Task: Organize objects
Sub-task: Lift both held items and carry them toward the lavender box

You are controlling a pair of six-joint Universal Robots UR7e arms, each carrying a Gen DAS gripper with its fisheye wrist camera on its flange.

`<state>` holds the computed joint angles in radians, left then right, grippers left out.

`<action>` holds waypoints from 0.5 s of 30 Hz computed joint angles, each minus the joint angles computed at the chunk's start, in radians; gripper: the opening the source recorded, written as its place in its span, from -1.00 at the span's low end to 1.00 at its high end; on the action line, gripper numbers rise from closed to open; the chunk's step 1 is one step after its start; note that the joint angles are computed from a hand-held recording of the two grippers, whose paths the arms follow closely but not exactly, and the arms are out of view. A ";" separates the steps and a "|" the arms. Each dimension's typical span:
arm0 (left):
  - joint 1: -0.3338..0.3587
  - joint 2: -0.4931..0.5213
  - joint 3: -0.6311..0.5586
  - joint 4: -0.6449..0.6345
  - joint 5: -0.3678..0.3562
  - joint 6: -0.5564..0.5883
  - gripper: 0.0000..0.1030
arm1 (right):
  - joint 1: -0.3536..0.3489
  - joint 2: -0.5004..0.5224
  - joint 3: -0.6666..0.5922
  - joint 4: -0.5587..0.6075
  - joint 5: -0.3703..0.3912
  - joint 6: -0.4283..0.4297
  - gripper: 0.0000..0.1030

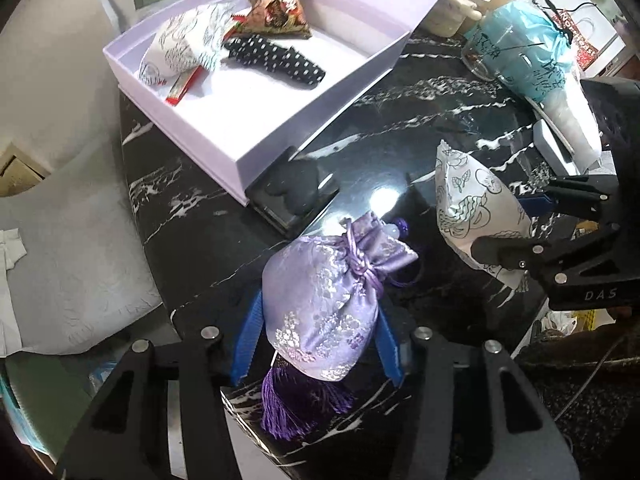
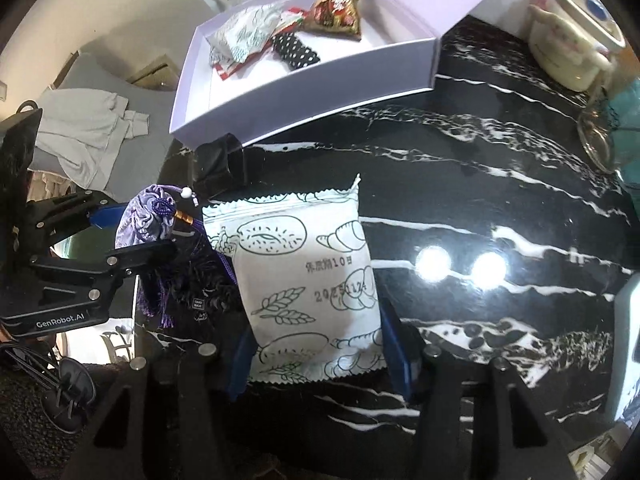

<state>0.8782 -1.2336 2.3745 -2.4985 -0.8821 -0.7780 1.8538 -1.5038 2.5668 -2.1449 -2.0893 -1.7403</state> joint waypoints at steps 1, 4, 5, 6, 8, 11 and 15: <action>-0.003 0.006 -0.009 0.005 0.000 0.001 -0.05 | 0.002 -0.008 -0.005 0.014 0.006 0.007 0.10; -0.020 0.014 -0.030 0.034 0.004 -0.013 -0.05 | 0.012 0.013 -0.071 0.059 0.027 0.018 0.10; -0.023 0.015 -0.035 0.035 0.003 -0.014 -0.05 | 0.011 0.014 -0.096 0.081 0.033 0.015 0.10; -0.030 0.010 -0.039 0.041 0.003 -0.020 -0.05 | 0.012 0.005 -0.105 0.099 0.042 0.016 0.10; -0.037 0.016 -0.052 0.050 0.008 -0.027 -0.05 | 0.015 -0.009 -0.120 0.132 0.059 0.017 0.10; -0.047 0.023 -0.077 0.087 0.019 -0.045 -0.05 | 0.027 -0.027 -0.124 0.153 0.073 0.026 0.10; -0.056 0.033 -0.103 0.105 0.033 -0.045 -0.05 | 0.038 -0.045 -0.127 0.174 0.088 0.029 0.10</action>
